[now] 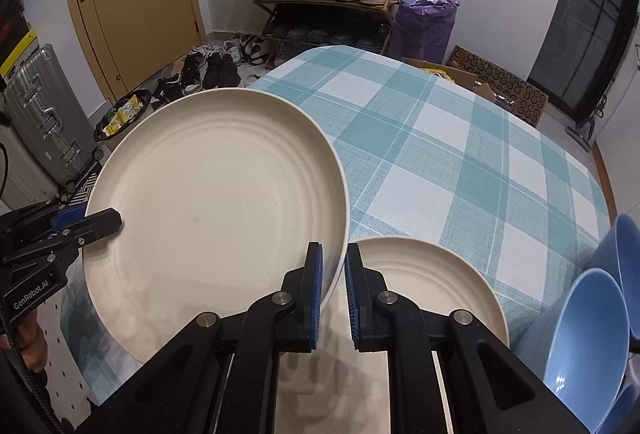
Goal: Organize plates and bowls
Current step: 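Lift the cream plate with both grippers and carry it over the plate stack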
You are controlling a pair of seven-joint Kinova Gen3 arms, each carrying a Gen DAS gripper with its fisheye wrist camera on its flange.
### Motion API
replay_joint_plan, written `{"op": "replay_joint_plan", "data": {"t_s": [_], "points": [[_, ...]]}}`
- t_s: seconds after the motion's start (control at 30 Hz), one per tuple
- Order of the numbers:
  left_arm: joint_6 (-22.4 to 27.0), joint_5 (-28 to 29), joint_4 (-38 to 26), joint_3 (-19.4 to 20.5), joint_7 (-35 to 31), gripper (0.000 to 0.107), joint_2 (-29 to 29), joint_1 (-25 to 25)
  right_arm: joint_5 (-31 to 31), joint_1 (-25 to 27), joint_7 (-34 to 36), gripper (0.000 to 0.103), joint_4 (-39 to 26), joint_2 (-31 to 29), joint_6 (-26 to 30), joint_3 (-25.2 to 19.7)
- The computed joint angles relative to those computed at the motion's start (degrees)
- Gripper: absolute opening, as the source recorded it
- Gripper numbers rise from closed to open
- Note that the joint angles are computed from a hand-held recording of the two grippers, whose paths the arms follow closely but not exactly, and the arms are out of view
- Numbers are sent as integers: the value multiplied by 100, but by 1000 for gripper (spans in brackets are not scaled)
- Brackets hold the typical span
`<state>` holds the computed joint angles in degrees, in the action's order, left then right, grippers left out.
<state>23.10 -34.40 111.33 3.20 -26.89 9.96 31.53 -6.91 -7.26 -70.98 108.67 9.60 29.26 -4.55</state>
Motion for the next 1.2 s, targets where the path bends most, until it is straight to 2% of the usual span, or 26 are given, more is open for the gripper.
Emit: {"op": "replay_joint_plan", "data": {"t_s": [1.2], "points": [[167, 1006, -636, 177, -1545, 18, 454, 336, -187, 543, 103, 11, 928, -785, -31, 426]]}}
